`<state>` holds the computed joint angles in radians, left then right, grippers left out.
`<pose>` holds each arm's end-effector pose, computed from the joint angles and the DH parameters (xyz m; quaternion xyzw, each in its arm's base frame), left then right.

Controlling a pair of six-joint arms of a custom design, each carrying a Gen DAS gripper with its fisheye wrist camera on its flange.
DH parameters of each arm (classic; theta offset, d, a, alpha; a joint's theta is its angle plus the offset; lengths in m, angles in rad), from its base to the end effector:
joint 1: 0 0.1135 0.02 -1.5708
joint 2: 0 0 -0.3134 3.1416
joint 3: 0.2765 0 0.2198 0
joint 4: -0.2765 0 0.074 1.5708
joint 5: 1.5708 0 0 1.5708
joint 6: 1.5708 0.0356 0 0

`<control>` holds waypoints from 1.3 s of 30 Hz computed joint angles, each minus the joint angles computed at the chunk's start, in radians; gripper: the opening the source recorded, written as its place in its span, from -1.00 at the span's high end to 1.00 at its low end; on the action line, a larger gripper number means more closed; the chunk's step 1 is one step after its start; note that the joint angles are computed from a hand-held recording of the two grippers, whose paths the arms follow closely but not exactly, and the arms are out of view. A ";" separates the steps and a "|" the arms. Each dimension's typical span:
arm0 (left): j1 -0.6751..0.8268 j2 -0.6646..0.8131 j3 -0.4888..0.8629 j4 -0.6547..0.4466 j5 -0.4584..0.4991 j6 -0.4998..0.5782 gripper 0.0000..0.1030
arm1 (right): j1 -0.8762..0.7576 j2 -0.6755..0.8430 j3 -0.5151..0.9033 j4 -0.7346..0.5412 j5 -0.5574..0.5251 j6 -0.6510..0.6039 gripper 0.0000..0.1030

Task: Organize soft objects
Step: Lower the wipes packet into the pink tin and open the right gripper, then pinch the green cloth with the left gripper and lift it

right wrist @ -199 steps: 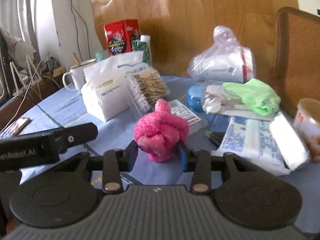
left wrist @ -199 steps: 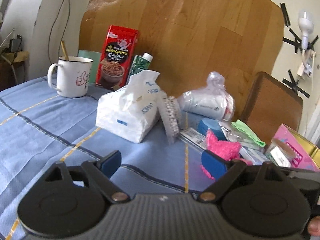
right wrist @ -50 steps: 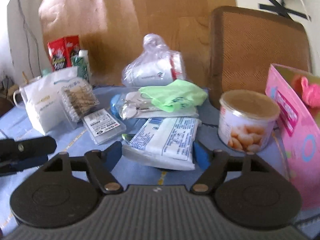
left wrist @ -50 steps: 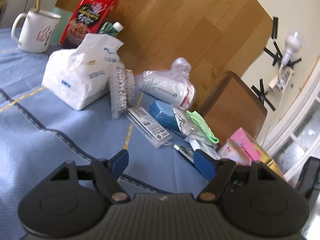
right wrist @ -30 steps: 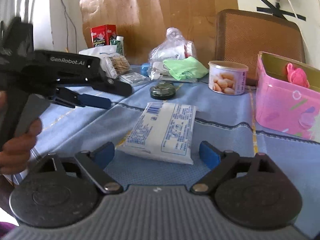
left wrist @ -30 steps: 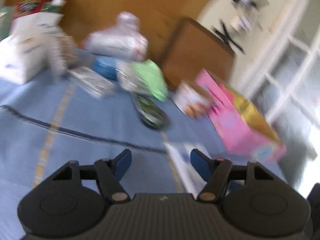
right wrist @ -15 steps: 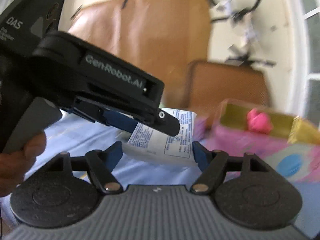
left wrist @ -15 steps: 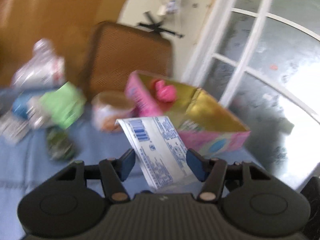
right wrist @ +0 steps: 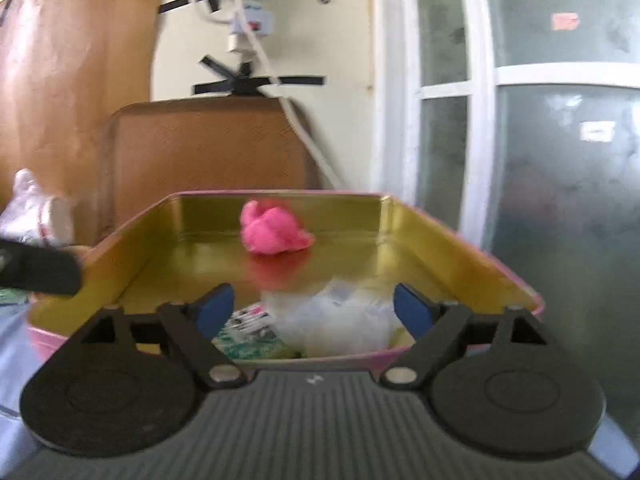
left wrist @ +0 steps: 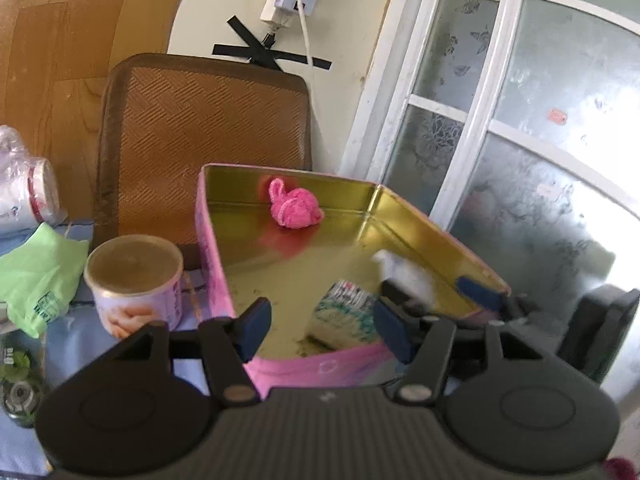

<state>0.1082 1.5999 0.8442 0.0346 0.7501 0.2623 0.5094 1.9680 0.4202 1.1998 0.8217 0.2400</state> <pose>0.3002 0.0082 0.2594 0.2158 0.8336 -0.2574 0.4384 0.2733 0.1228 0.1590 0.1264 0.7747 -0.1117 0.6094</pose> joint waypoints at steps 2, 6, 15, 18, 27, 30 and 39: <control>0.037 0.008 -0.003 -0.006 0.021 0.023 -0.13 | -0.002 0.007 -0.045 0.105 -0.014 0.000 -0.83; 0.174 0.038 0.007 -0.061 0.090 0.103 -0.12 | 0.071 0.040 -0.089 0.291 -0.024 -0.028 -0.33; 0.562 0.233 0.070 0.129 0.016 0.141 -0.12 | 0.191 -0.002 0.222 -0.166 -0.417 0.027 0.37; 0.627 0.303 0.088 0.240 -0.012 0.077 -0.12 | 0.240 0.094 0.465 -0.392 -0.426 -0.045 0.32; 0.670 0.327 0.066 0.345 0.168 0.012 -0.29 | 0.209 0.374 1.070 -0.913 -0.389 -0.107 0.77; 0.682 0.330 0.080 0.326 0.184 0.006 -0.34 | 0.209 0.336 1.001 -0.894 -0.400 -0.046 0.93; 0.687 0.313 0.049 0.330 0.199 0.050 -0.42 | 0.348 0.007 0.262 -0.358 -0.676 0.063 0.86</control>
